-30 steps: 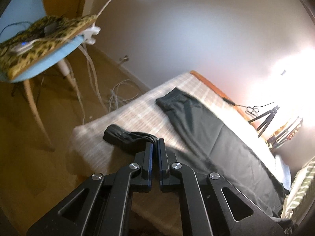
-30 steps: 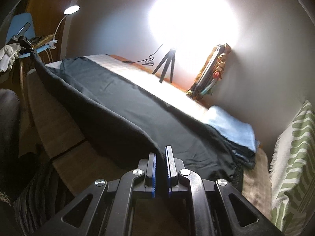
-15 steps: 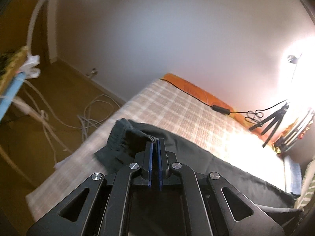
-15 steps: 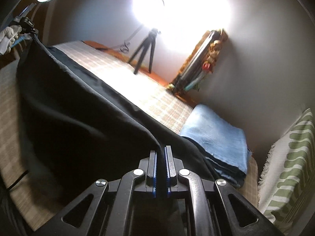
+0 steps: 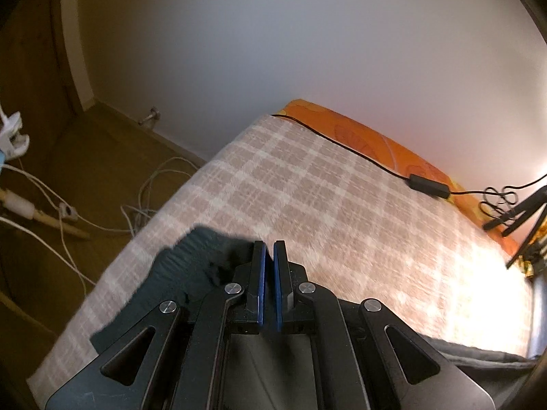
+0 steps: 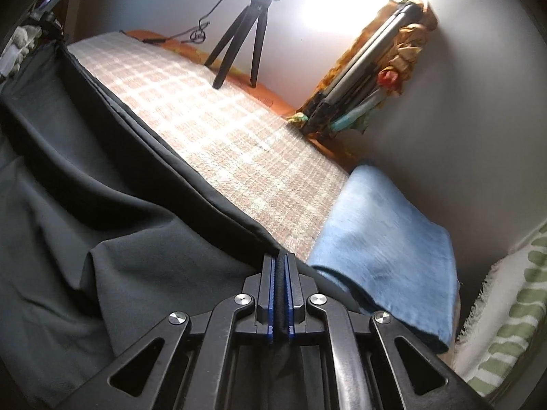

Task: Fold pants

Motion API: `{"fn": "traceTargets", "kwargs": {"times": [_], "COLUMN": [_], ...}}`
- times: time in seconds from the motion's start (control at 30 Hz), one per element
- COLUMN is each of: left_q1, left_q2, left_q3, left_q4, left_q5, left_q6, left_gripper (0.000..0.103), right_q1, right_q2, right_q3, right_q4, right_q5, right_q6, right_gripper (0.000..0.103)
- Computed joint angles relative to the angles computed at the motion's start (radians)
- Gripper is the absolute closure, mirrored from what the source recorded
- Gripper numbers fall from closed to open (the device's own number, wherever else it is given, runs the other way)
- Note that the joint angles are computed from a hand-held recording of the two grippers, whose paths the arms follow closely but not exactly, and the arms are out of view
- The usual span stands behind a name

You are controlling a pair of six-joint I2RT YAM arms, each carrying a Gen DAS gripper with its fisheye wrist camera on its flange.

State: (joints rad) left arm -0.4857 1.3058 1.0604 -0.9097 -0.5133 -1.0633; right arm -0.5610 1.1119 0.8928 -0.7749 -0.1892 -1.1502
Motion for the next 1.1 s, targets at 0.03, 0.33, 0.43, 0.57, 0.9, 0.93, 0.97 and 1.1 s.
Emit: {"fn": "traceTargets", "kwargs": {"times": [0.03,0.33,0.43,0.57,0.9,0.93,0.97,1.1], "left_q1": [0.009,0.107,0.107,0.069,-0.106,-0.101,-0.093,0.007], "left_q2": [0.005,-0.204,-0.346,-0.544,-0.725,-0.725,-0.721,-0.704], "left_q3": [0.003,-0.046,-0.070,-0.127,-0.310,-0.324,-0.335,-0.384], "left_q4": [0.002,-0.007,-0.076,-0.214,-0.310,-0.288,-0.266,-0.164], "left_q5": [-0.006,0.055,0.057,0.036,0.050,0.060,0.067,0.144], "left_q6": [0.012,0.096,0.116,0.080,-0.118,-0.112,-0.104,-0.031], "left_gripper": [0.100,0.057,0.055,0.055,0.055,0.055,0.055,0.055], "right_q1": [0.019,0.056,0.046,0.073,0.449,0.492,0.540,0.670], "right_q2": [0.010,0.077,0.041,0.018,-0.204,-0.226,-0.251,-0.350], "right_q3": [-0.009,0.010,0.046,0.152,0.144,0.132,0.118,0.062], "right_q4": [0.021,0.000,-0.053,-0.200,-0.462,-0.475,-0.499,-0.576], "right_q5": [0.019,0.070,0.023,-0.070,-0.157,-0.147,-0.141,-0.099], "right_q6": [0.008,0.064,0.084,0.152,0.335,0.361,0.391,0.464], "right_gripper": [0.101,0.074,0.054,0.043,0.043,0.043,0.043,0.043]}}
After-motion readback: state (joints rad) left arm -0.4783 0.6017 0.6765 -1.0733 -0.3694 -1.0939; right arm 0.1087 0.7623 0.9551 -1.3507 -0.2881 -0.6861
